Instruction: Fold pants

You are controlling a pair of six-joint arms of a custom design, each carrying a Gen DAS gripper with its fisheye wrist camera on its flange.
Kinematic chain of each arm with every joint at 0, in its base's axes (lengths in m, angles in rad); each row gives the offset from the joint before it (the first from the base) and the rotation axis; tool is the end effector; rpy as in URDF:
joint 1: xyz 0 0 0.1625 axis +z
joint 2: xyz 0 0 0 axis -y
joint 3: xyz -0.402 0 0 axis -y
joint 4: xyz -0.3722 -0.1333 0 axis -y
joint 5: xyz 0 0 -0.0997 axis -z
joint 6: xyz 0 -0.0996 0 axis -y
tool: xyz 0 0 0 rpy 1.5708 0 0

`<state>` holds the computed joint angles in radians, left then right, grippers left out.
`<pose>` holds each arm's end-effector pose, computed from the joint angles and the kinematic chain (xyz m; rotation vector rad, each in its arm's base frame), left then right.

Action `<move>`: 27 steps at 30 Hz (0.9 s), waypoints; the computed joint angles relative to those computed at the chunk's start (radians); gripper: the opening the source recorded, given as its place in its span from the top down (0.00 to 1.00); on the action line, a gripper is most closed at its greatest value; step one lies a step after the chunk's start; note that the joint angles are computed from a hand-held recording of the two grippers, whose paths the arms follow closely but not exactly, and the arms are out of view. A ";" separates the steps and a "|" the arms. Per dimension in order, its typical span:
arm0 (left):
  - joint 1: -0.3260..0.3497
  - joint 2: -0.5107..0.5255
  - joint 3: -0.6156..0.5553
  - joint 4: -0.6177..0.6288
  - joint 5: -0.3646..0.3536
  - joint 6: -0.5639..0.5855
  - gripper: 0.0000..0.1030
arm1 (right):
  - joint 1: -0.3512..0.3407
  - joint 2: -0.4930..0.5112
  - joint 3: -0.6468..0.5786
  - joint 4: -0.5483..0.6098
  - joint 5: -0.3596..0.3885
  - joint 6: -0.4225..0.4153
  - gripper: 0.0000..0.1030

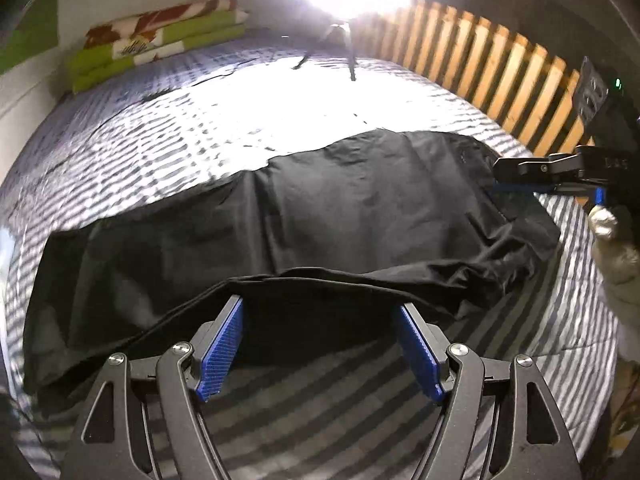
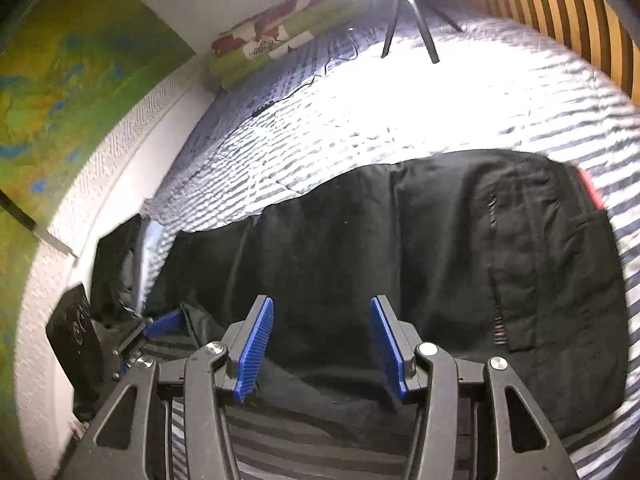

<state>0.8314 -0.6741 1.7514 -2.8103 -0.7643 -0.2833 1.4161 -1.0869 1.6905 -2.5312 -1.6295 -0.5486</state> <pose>-0.2526 -0.5815 0.0337 0.4669 2.3841 -0.6790 0.0302 -0.6338 0.2487 0.5578 -2.8745 0.4661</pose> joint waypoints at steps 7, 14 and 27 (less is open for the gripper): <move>0.009 -0.004 -0.006 0.010 -0.034 -0.042 0.26 | -0.012 -0.097 0.133 -0.037 -0.019 -0.166 0.55; -0.091 -0.179 0.251 -0.110 -0.064 -0.114 0.25 | -0.027 -0.129 0.221 -0.075 -0.029 -0.223 0.55; 0.095 -0.560 0.450 0.174 0.210 -0.651 0.25 | 0.063 -0.023 0.356 -0.325 -0.262 -0.366 0.55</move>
<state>0.9259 -1.2337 2.2011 -2.6361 -0.5539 -0.9343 1.4786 -1.1102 2.0464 -2.8560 -1.8917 -0.9147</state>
